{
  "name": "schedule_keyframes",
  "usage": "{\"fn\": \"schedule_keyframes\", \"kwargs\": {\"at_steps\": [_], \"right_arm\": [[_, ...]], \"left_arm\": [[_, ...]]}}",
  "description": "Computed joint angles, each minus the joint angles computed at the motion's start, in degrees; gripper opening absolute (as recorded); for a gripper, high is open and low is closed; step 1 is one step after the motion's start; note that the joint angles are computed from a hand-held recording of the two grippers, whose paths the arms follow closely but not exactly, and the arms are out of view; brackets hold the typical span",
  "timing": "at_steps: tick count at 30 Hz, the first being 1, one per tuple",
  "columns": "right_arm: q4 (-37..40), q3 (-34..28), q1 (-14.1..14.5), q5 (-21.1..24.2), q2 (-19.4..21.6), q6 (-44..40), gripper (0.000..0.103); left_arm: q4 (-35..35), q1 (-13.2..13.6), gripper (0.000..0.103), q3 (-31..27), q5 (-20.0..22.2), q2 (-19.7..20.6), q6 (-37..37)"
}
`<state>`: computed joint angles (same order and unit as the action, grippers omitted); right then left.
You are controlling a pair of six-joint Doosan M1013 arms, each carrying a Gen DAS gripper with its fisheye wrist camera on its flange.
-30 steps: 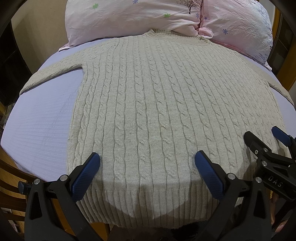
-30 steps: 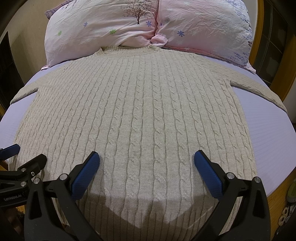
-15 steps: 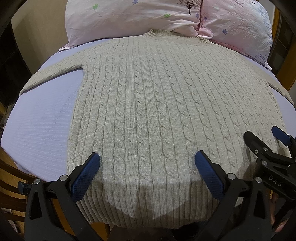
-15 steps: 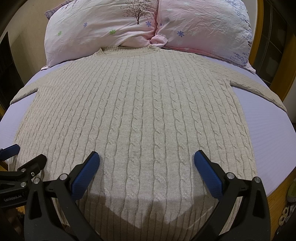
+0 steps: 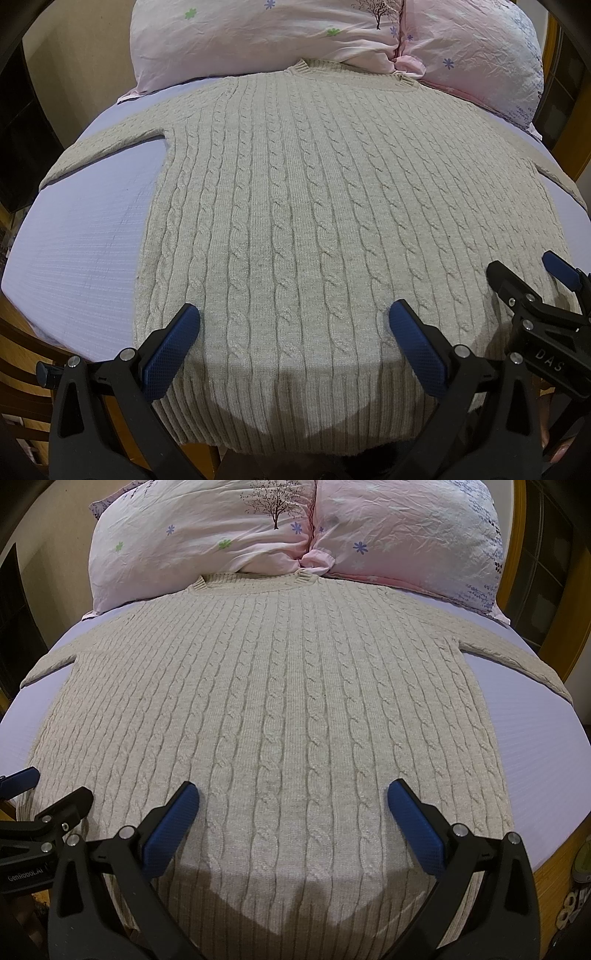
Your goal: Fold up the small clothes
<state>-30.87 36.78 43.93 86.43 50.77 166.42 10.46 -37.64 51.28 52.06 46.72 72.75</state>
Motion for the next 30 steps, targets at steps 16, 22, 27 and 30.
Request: {"fn": "schedule_keyframes", "kwargs": {"at_steps": [16, 22, 27, 30], "right_arm": [[-1.18, 0.54, 0.35, -0.54, -0.24, 0.26, 0.101], [-3.31, 12.72, -0.18, -14.93, -6.63, -2.15, 0.101], [-13.04, 29.13, -2.83, -18.91, -18.51, 23.64, 0.101], [-15.91, 37.86, -5.77, -16.28, -24.84, 39.00, 0.090]], "left_arm": [[0.39, -0.04, 0.102, 0.45, -0.89, -0.16, -0.43], [0.27, 0.15, 0.102, 2.30, -4.36, -1.06, 1.32], [-9.52, 2.21, 0.102, 3.41, -9.98, -1.71, 8.61], [-24.87, 4.85, 0.102, 4.76, -16.79, -2.16, 18.33]]}}
